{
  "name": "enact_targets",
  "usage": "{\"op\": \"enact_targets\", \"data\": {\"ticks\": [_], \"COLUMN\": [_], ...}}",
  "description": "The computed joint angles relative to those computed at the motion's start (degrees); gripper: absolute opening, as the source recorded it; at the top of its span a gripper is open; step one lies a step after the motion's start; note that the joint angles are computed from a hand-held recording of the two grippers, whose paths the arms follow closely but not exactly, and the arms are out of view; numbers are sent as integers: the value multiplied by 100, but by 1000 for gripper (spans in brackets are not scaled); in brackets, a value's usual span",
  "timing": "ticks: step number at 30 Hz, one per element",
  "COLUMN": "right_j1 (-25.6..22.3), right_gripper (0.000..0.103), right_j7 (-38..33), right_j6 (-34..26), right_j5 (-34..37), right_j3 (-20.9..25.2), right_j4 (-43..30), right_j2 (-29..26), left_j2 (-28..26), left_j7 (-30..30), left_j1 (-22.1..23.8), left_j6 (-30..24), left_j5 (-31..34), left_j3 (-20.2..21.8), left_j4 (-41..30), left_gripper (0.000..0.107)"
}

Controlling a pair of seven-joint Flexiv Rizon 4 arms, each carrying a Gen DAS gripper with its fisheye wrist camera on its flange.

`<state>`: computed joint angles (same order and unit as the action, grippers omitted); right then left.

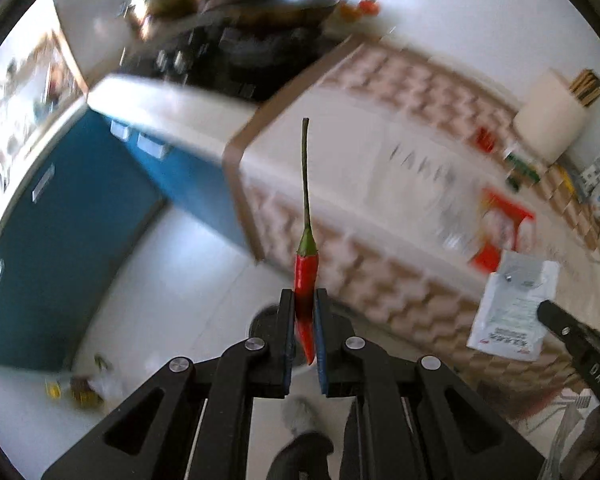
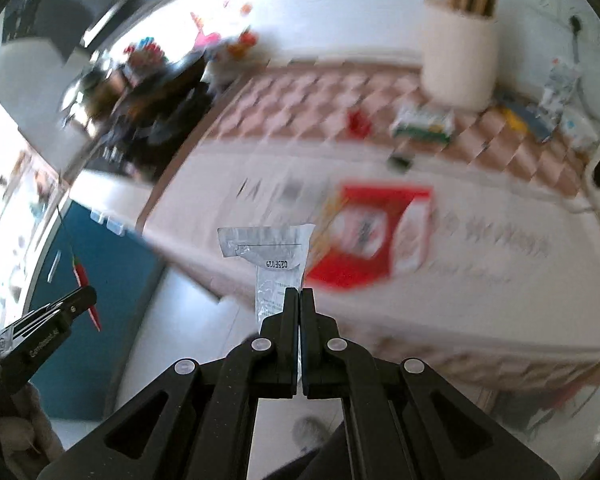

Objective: Collect trash
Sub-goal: 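Carry the chili and white sachet over the bin and open both tools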

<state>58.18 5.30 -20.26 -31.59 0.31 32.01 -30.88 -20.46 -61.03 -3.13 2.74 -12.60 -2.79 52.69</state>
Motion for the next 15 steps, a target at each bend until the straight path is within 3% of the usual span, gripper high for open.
{"op": "enact_targets", "data": {"ticks": [3,7,15], "right_j1": [-139,-498,-1099], "right_gripper": [0,0,0], "right_j7": [128,454,467], "right_j6": [417,1565,3894], "right_j5": [494,1263,2180], "right_j3": [212,545,919], "right_j4": [76,1110,2823], "right_j2": [-227,-201,-750], "left_j2": [-49,-328,-1565], "left_j7": [-42,-230,-614], "left_j1": [73,102,183], "left_j6": [-160,-261,227], "left_j5": [183,458,518], "left_j3": [137,241,263], "left_j4": [388,854,1561], "left_gripper": [7,7,7]}}
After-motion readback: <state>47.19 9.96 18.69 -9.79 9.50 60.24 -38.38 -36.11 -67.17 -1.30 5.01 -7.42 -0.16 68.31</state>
